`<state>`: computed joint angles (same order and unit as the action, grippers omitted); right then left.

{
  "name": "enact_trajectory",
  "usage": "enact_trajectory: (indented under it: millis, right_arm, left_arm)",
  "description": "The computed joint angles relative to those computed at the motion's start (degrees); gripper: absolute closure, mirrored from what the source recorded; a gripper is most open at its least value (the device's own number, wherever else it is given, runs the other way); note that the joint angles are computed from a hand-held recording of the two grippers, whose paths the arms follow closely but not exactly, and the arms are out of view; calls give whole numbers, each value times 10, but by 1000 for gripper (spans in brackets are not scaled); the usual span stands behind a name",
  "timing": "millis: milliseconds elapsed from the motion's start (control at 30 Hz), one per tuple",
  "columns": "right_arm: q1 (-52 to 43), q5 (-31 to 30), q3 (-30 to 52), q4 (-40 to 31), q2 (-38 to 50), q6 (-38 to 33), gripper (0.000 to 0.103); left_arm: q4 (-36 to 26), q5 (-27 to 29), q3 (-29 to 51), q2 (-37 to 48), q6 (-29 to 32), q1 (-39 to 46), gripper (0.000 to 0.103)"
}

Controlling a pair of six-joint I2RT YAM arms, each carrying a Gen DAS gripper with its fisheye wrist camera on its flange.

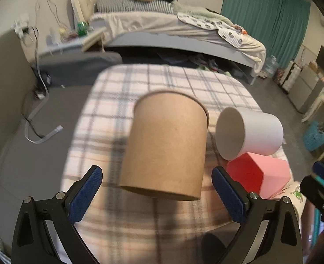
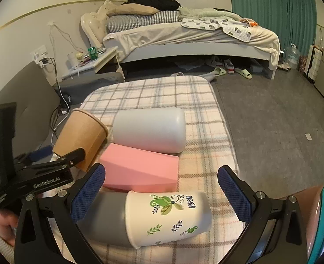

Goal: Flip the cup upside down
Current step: 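Move the left tool to the tan paper cup and close on its body, then lift the tan cup with the left tool and turn it toward the right tool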

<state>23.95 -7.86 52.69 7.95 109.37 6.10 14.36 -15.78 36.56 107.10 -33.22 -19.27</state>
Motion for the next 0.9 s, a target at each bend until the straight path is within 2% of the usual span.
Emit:
enact_trajectory:
  millis: [133,200,267,400,500,633,767,800,900]
  right_arm:
    - [-8,-4,3,0,6,0,0]
    - [-11,-6,2,-1,5,-1,0]
    - [-11,-5,3,-5,3,-3,0]
    - [-18,-5,-6,-18,-18,-8,0]
    - [-24,-1,-25,-24,-54,-14,0]
    - [-33,-5,-60,-44,-121,-19,0]
    - [-41,-7,-104,-67,-199,-23,0]
    - [-44,-11,-122,-75,-225,-24,0]
    - [-47,-10,-171,-89,-296,-24,0]
  left_arm:
    - [7,40,12,15,7,22,3]
    - [-1,61,17,15,13,32,23]
    - [-13,71,17,7,14,36,22]
    - [-52,17,10,-33,13,15,22]
    - [-81,-20,-26,-109,-1,-5,22]
    - [-185,-82,-62,-242,-60,-61,22]
    - [-333,-171,-64,-357,-166,-182,22]
    - [-382,-202,-52,-368,-210,-228,22]
    - [-471,-254,-21,-353,-323,-336,22]
